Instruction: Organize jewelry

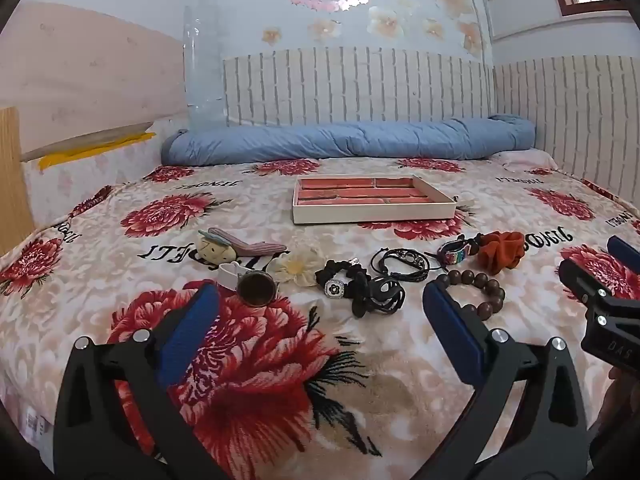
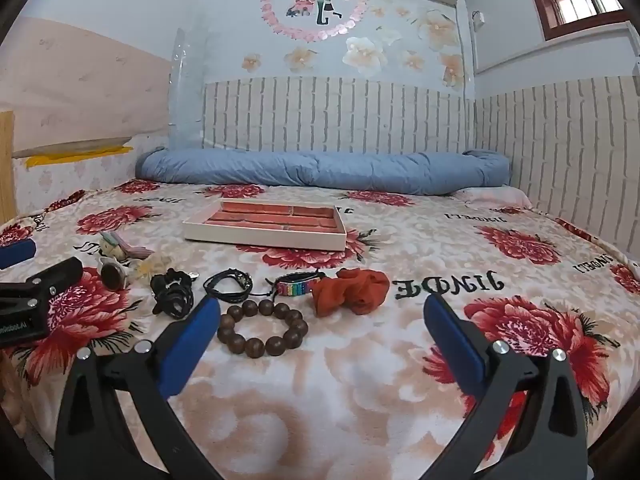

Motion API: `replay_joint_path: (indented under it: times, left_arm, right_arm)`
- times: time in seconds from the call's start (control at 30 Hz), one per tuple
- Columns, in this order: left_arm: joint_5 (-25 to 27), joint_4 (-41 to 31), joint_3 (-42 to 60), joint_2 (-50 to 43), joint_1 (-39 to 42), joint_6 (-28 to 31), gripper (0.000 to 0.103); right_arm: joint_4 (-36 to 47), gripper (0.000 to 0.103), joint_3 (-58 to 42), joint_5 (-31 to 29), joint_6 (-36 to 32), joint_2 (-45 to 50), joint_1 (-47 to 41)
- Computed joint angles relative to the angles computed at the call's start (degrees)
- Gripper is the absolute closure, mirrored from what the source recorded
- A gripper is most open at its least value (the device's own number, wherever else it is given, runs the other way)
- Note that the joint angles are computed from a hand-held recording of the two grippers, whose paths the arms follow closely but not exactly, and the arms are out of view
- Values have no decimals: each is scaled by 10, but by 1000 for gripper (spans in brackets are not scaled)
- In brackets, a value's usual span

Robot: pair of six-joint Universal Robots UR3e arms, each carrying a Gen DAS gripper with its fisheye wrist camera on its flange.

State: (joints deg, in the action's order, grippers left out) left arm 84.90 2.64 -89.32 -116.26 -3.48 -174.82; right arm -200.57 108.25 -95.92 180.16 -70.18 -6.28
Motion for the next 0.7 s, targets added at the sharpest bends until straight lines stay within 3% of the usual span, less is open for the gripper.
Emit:
replay_joint_path:
  times: [0.17, 0.5, 0.7]
  left_arm:
    - [-3, -5, -1, 3, 2, -1, 5]
    - [-3, 1, 0, -4, 2, -2, 5]
    - [-7, 2, -5, -2, 7, -1, 5]
  right_arm:
    - [26, 4, -16, -6, -1, 0, 7]
    - [-6, 4, -10, 27, -12, 18, -28]
    - [-2, 4, 7, 4, 0, -5, -13]
